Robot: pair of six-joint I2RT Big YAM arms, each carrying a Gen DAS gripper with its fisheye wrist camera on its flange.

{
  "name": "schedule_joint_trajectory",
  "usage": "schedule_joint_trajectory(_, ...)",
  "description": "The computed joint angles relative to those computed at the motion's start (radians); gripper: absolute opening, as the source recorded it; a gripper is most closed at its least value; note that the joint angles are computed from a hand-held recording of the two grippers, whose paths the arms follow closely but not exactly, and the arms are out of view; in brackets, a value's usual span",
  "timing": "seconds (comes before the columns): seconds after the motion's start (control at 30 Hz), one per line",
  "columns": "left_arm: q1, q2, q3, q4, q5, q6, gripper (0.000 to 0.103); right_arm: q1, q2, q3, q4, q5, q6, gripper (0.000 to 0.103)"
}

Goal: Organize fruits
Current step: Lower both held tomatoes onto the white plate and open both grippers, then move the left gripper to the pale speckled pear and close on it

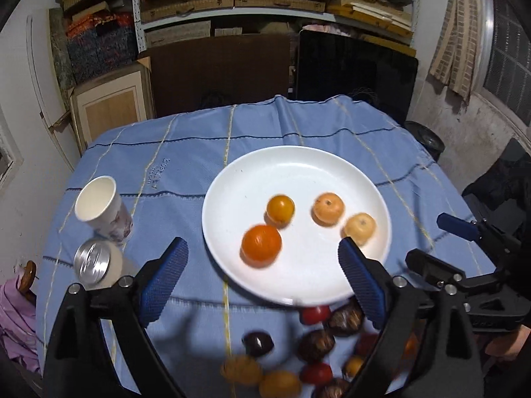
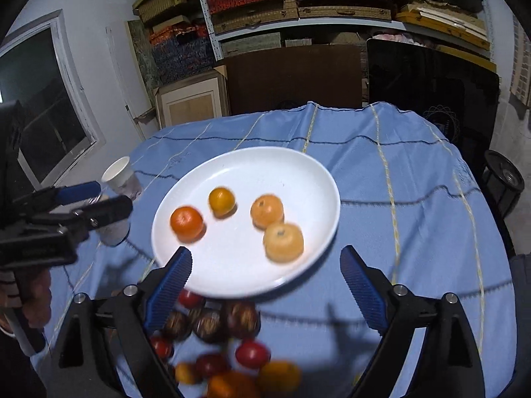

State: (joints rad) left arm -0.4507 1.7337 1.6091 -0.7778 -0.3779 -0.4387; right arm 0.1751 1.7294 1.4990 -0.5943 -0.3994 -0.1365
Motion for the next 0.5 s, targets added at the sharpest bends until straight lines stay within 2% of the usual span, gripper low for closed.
schedule_joint_trajectory(0.07, -0.026, -0.045, -0.059, 0.015, -0.016, -0.013, 0.093, -0.002, -0.058, -0.082, 0.018, 0.017, -0.015, 0.093)
schedule_joint_trajectory(0.17, -0.061, -0.111, -0.161, 0.035, 0.018, -0.067, 0.094, -0.002, -0.122, -0.180, 0.049, 0.039, -0.025, 0.093)
schedule_joint_trajectory(0.27, -0.095, -0.154, -0.251, 0.059, 0.024, -0.121, 0.094, 0.011, -0.211, -0.317, 0.137, 0.137, -0.010, 0.096)
schedule_joint_trajectory(0.37, -0.117, -0.186, -0.329, 0.101, 0.042, -0.168, 0.094, 0.019, -0.254, -0.386, 0.157, 0.165, -0.029, 0.099)
schedule_joint_trajectory(0.43, -0.136, -0.205, -0.377, 0.127, 0.027, -0.203, 0.094, 0.021, -0.276, -0.418, 0.160, 0.169, -0.013, 0.099)
schedule_joint_trajectory(0.5, -0.164, -0.224, -0.426, 0.177, -0.036, -0.211, 0.094, 0.017, -0.293, -0.445, 0.178, 0.159, 0.013, 0.100)
